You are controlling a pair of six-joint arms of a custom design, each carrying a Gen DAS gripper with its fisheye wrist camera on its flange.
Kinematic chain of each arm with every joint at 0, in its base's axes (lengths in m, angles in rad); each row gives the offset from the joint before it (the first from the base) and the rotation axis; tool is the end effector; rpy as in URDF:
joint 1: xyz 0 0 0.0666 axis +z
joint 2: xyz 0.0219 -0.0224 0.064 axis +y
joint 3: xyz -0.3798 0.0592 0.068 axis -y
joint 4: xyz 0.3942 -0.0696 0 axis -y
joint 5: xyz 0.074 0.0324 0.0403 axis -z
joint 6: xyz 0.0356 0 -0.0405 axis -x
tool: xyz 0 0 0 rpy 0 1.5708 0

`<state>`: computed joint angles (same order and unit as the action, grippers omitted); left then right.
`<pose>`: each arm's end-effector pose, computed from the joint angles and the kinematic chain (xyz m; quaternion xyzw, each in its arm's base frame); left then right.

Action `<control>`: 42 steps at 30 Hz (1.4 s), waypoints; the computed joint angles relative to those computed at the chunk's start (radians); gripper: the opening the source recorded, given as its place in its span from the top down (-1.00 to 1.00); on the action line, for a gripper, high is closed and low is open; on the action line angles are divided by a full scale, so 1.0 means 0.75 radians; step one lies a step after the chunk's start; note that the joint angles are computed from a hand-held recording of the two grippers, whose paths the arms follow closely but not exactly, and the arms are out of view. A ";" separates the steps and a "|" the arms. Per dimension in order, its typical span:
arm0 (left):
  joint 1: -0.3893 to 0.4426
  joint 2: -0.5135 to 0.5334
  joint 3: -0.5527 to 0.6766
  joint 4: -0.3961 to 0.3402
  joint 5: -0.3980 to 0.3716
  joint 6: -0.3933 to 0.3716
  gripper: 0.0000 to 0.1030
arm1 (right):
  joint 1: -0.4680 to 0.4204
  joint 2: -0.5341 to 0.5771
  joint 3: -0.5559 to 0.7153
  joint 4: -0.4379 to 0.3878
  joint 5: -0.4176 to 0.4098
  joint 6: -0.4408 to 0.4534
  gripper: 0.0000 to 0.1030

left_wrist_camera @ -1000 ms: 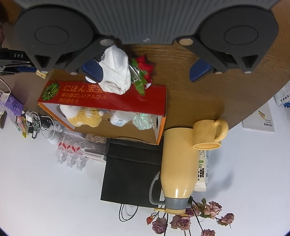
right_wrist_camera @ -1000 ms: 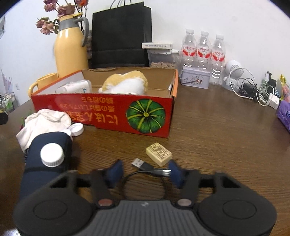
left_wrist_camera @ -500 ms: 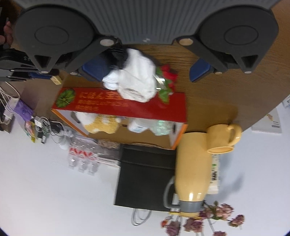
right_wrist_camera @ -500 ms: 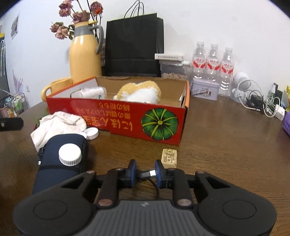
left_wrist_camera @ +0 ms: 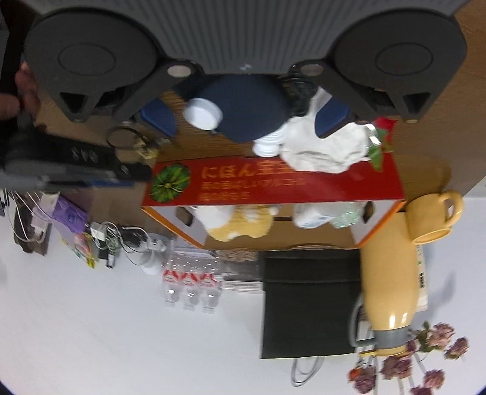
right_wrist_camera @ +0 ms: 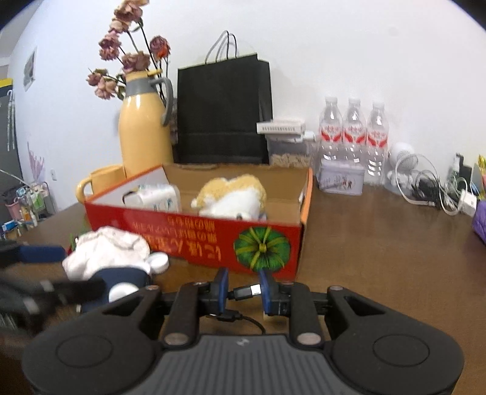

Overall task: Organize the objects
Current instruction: 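Grasp the black USB cable with the right gripper while the left grasps a white bottle, then lower the cable and bottle into the box and open both grippers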

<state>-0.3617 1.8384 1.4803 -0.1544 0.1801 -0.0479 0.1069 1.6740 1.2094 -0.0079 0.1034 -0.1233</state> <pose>0.6074 -0.2371 0.2871 0.2193 0.8325 -0.1552 0.4844 0.5755 0.0577 0.2748 0.0340 0.8516 0.0161 0.5229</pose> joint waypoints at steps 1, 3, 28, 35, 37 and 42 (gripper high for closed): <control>-0.009 0.001 -0.003 0.007 -0.006 -0.011 -0.85 | -0.005 0.001 0.001 0.010 -0.015 -0.007 0.60; -0.024 0.006 -0.002 0.009 -0.012 -0.034 -0.70 | -0.009 0.003 -0.003 0.027 -0.031 -0.017 0.60; -0.007 -0.026 0.014 0.101 -0.004 -0.057 0.43 | 0.019 -0.065 -0.047 0.139 -0.013 -0.001 0.60; 0.042 0.039 0.164 0.107 -0.012 0.000 0.43 | 0.045 -0.022 0.096 0.096 0.020 0.053 0.60; 0.058 0.068 0.222 0.096 -0.012 0.017 0.43 | 0.053 0.006 0.152 0.081 0.025 0.056 0.60; 0.089 0.156 0.378 0.045 -0.006 0.040 0.43 | 0.068 0.106 0.311 0.031 0.028 0.044 0.60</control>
<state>-0.2947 1.9550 1.7636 -0.1206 0.1753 -0.0182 0.1577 1.7532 1.4425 0.0155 0.1242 -0.0906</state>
